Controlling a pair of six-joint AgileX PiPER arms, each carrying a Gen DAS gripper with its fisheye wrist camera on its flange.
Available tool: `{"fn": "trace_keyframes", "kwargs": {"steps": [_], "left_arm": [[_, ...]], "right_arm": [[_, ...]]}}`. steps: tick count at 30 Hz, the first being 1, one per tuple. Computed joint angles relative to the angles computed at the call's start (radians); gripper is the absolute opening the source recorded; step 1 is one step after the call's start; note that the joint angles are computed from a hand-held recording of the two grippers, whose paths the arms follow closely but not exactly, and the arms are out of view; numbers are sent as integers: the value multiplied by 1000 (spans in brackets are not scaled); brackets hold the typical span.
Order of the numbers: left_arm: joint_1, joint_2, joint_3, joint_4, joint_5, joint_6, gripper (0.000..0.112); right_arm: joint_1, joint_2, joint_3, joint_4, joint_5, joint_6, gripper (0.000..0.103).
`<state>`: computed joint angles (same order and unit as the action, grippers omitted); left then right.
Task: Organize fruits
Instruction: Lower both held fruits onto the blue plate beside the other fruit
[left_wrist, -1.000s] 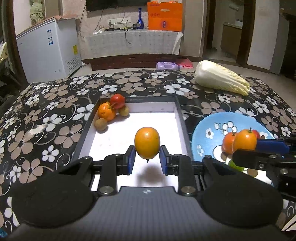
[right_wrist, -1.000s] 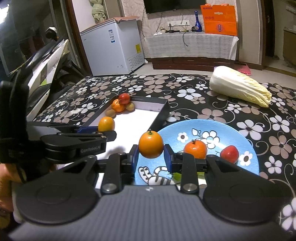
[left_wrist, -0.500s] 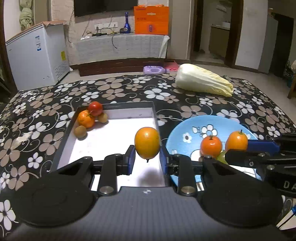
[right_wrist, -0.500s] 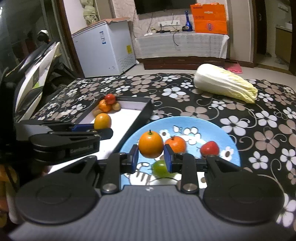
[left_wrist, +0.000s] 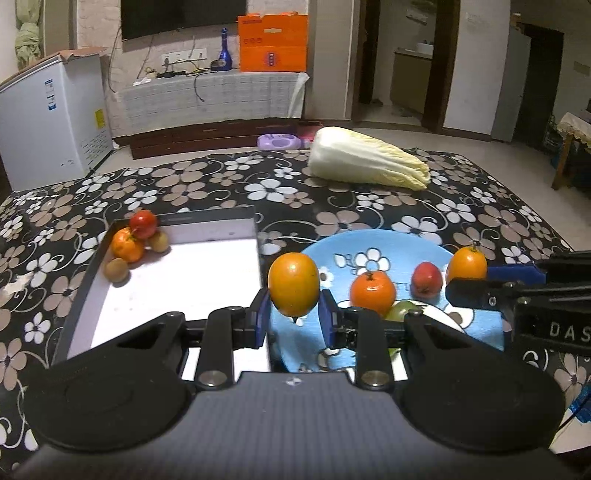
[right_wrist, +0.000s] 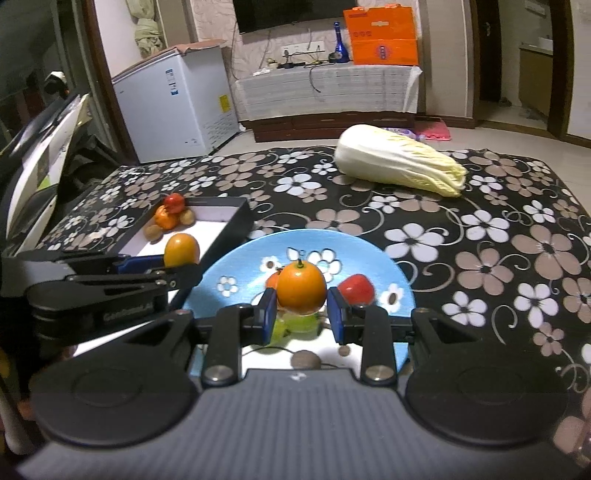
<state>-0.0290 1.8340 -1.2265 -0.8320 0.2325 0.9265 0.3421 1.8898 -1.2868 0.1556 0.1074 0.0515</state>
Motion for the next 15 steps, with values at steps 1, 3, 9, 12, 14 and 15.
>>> {"fn": "trace_keyframes", "kwargs": {"steps": [1,3,9,12,14,15], "left_arm": [[-4,0,1,-9,0,10,33],[-12,2,2,-22,-1,24,33],[-40,24,-12,8,-2,-4,33],[-58,43,-24,56,-7,-49,33],[-68,56,-35,102,-5,-96,33],[-73,64,-40,122,-8,-116,33]], "right_arm": [[-5,-3,5,-17,-1,16,33],[-11,-9,12,-72,-1,72,33],[-30,-17,31,-116,5,113,33],[-33,-16,34,-107,15,99,33],[-35,-15,32,-89,22,79,33],[-36,-14,32,-78,24,66,33]]}}
